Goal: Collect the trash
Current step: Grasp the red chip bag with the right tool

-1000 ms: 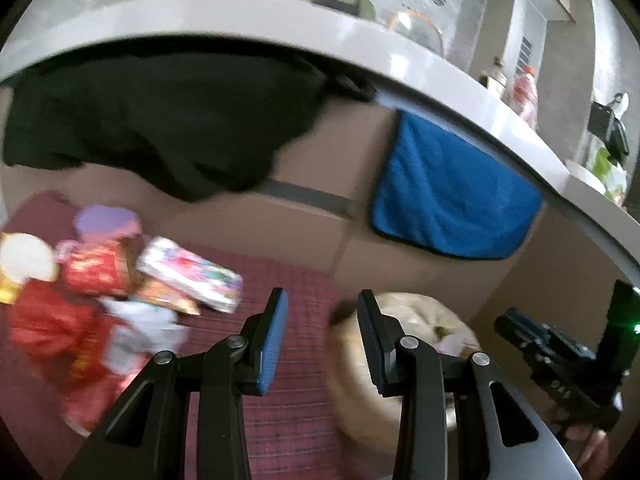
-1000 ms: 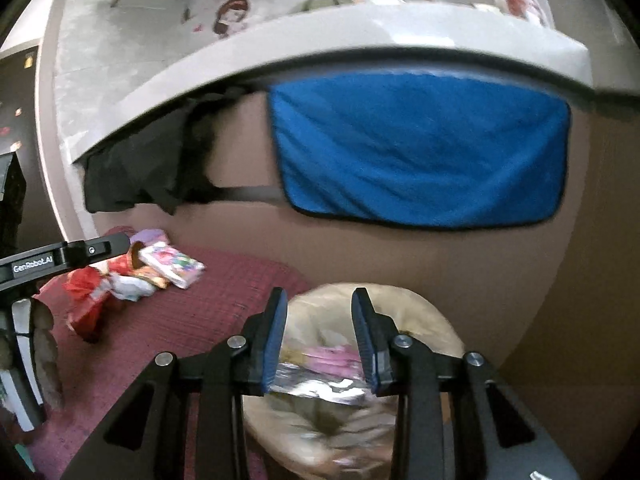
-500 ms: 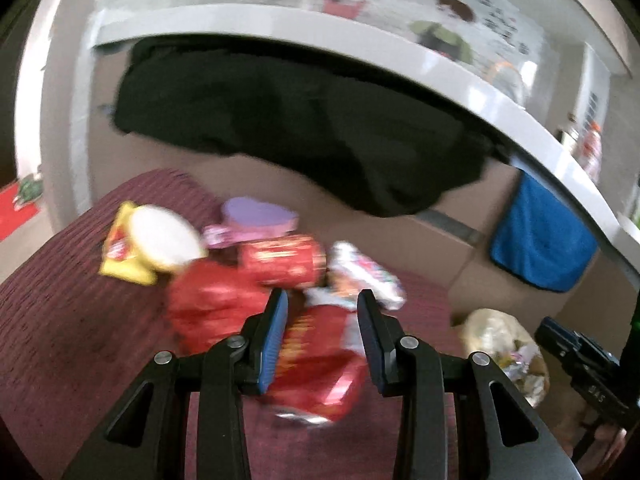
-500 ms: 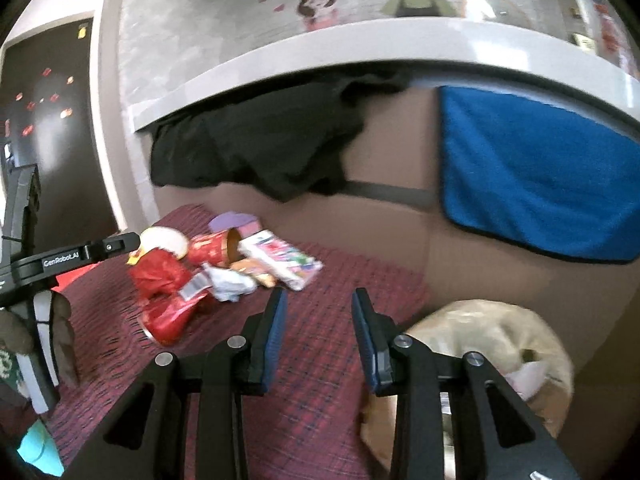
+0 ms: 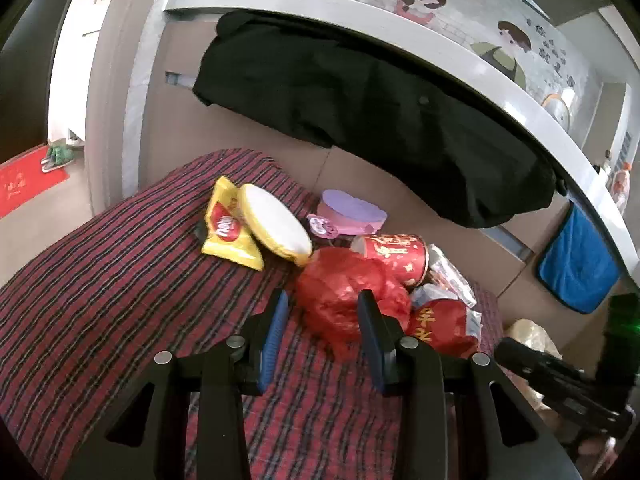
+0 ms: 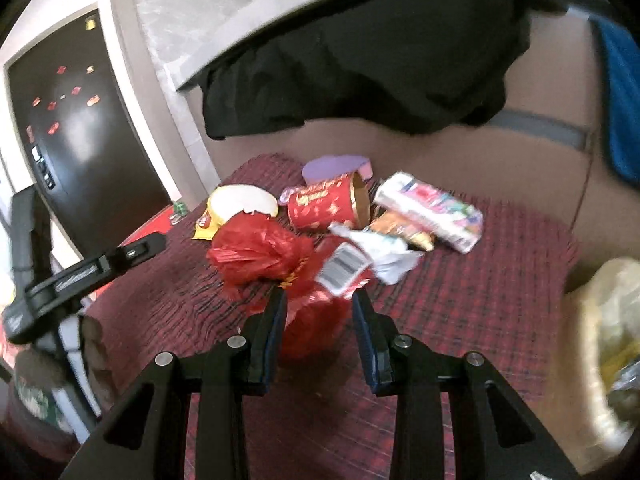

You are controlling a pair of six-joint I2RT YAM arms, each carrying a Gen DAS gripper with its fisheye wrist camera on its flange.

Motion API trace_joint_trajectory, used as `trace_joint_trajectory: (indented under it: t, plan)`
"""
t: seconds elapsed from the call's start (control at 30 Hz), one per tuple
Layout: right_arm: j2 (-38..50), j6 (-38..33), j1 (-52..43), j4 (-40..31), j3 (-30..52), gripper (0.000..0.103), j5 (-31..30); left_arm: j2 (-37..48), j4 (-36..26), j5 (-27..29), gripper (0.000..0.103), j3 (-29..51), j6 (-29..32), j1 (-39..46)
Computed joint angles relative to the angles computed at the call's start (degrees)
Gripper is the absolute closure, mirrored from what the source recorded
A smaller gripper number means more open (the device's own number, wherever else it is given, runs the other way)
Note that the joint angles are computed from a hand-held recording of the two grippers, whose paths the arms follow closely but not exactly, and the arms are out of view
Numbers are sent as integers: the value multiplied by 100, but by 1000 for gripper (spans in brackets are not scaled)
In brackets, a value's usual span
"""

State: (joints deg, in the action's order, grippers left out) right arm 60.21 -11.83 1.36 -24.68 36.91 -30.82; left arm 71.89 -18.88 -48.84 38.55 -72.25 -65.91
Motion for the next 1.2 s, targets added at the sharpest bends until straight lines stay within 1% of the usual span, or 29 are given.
trace_joint_trajectory:
  t: [0.07, 0.1, 0.13, 0.27, 0.4, 0.5, 0.63, 0.73, 0.83, 0.93, 1.1, 1.17, 1.2]
  plan:
    - [253, 360, 369, 299, -28, 70, 433, -201, 67, 14, 65, -207, -1, 4]
    - [393, 522, 517, 413, -31, 65, 577, -304, 120, 22, 65, -330, -4, 13]
    - [528, 718, 648, 594, -51, 62, 662, -391, 166, 34, 65, -443, -22, 23]
    - [964, 988, 1054, 1060, -63, 61, 1050, -542, 425, 220, 65, -725, 47, 153]
    - [1297, 1093, 1076, 1300, -6, 55, 882, -534, 729, 419, 65, -865, 172, 301]
    - [1391, 1145, 983, 1195, 56, 55, 664, -592, 834, 483, 65, -932, 227, 382]
    - [1437, 1048, 792, 618, 219, 55, 61, -699, 739, 456, 65, -955, 229, 416]
    - [1175, 998, 743, 349, 179, 54, -248, -824, 591, 459, 65, -983, 219, 396]
    - [1096, 905, 863, 226, 150, 54, -193, -897, 473, 442, 65, -997, 185, 327]
    - [1309, 1109, 855, 449, 116, 54, -386, -948, 403, 439, 65, -1012, 124, 244]
    - [1650, 1148, 1046, 681, 230, 54, -362, -1056, 63, 395, 65, -937, -103, 72]
    - [1662, 1114, 1197, 678, 275, 55, -236, -1044, 41, 450, 65, -901, -124, -6]
    - [1582, 1099, 1282, 709, 247, 59, -100, -1033, 41, 474, 65, -889, -121, -36]
